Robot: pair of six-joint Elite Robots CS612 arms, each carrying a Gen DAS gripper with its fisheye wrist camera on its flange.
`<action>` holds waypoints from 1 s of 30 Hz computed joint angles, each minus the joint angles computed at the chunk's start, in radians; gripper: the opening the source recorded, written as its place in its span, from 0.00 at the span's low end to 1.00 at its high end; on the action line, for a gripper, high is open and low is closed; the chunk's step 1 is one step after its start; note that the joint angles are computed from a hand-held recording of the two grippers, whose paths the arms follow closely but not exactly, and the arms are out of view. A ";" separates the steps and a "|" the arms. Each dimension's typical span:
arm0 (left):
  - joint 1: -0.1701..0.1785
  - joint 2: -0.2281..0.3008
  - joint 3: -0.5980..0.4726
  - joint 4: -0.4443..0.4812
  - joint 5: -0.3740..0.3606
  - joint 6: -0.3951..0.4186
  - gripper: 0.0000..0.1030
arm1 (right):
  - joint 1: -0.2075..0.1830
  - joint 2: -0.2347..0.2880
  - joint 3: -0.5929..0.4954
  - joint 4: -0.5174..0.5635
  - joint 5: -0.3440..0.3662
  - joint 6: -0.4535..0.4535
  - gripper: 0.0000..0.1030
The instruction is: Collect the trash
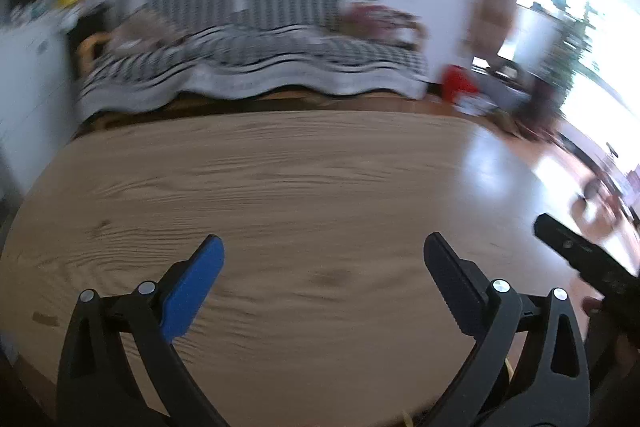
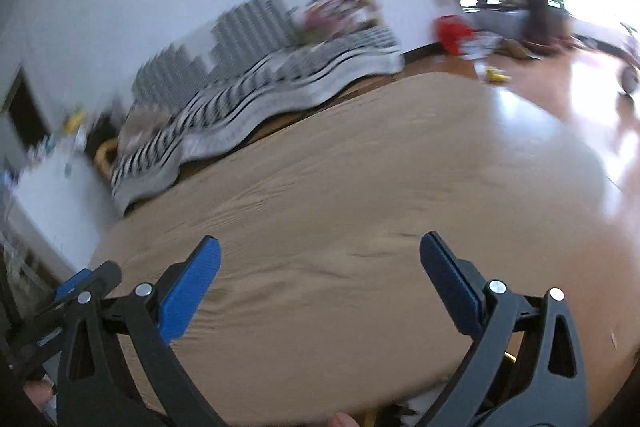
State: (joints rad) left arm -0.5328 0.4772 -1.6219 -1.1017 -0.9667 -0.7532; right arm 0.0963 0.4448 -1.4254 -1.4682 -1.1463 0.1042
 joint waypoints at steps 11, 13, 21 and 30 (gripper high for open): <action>0.117 0.056 -0.099 0.195 -0.053 -0.215 0.94 | 0.172 -0.027 0.166 -0.044 -0.119 -0.146 0.93; 0.112 0.062 -0.113 0.182 -0.022 -0.216 0.94 | 0.170 -0.027 0.168 -0.039 -0.101 -0.122 0.93; 0.121 0.062 -0.102 0.182 -0.049 -0.124 0.94 | 0.178 -0.012 0.164 -0.062 -0.222 -0.196 0.93; 0.128 0.060 -0.099 0.223 -0.025 -0.107 0.94 | 0.179 -0.001 0.154 -0.075 -0.278 -0.177 0.93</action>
State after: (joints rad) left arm -0.4048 0.5371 -1.7210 -0.8787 -0.9916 -0.8602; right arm 0.2754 0.4437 -1.2713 -1.5434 -1.4244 -0.0726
